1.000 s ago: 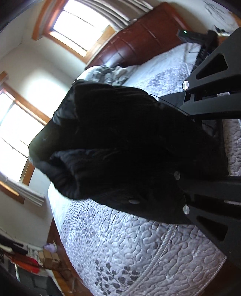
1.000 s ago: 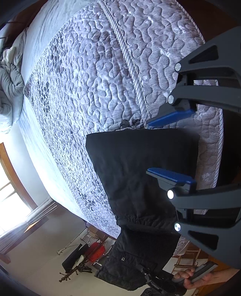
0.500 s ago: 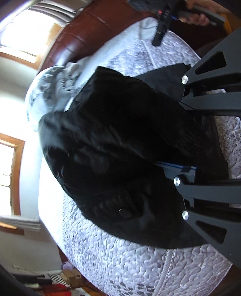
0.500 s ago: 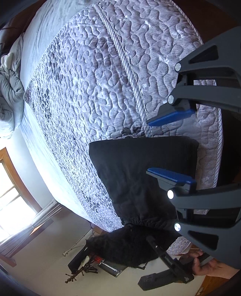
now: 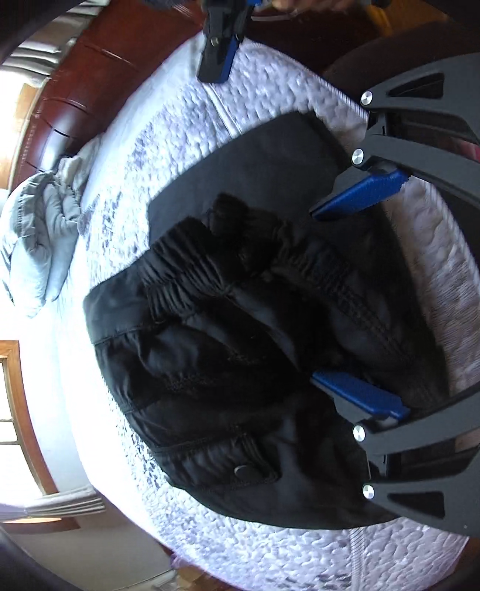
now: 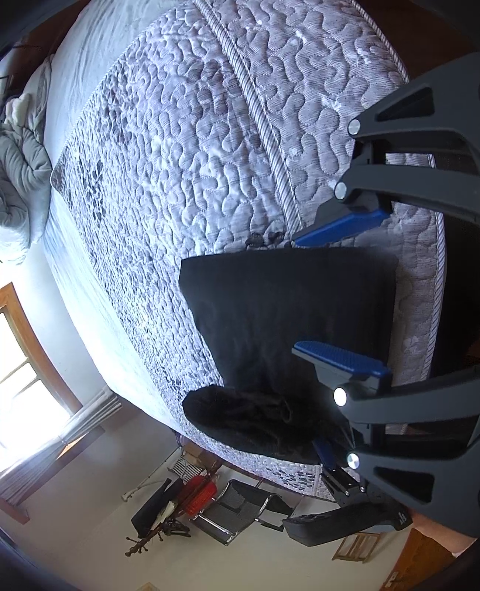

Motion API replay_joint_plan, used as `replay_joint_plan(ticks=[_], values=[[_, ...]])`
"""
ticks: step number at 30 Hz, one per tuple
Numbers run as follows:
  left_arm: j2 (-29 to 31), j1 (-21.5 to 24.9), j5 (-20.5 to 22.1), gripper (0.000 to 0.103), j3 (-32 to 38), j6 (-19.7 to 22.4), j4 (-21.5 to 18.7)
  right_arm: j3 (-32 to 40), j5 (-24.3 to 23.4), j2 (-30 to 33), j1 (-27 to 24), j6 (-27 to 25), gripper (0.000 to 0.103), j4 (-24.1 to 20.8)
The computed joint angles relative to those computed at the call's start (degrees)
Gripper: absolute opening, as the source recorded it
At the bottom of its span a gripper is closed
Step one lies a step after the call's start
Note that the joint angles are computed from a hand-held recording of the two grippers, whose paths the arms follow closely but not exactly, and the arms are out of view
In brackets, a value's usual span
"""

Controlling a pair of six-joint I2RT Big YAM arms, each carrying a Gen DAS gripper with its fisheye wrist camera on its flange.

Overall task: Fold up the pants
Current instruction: 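Lower the waistband onto the legs and open the left tool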

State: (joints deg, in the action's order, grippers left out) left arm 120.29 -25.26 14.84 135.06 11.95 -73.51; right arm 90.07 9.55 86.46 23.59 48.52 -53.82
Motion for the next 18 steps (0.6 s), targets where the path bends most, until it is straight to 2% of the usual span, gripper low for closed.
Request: replay_joint_plan(ticks=[2,3,5,8,12,16,18], values=[[-1.8,1.9,5.5,0.085,-1.5,-3.7,1.1,1.5,-0.6,0.9,0.2,-0.8,0.065,0.2],[-2.7,2.6,7.2,0.092,-2.4,-5.3,2.1,2.1,-0.9,1.3,0.4,-1.1,0.067,0.4],[-5.3,4.7,9.8,0.095,-5.7,-10.0,6.3,3.5,-2.2,2.2,0.5,-1.4,0.078,1.2],[-6.0,7.9,10.5,0.096,-6.1,-16.5,8.0,6.5,-5.6,4.7,0.5,-1.9,0.082,2.3],[-3.9,11.6,9.8,0.096,-4.2,-24.5,6.6,12.8,-9.3,10.1,1.0,-2.8,0.086,0.8],[-2.6,13.3,10.2,0.096,-4.9,-29.1,6.6,18.7,-11.2,15.1,1.5,-3.3,0.088,-1.8],[-1.7,13.5,9.1,0.096,-4.5,-29.4,6.0,19.9,-12.2,16.7,1.5,-3.3,0.088,-1.6]])
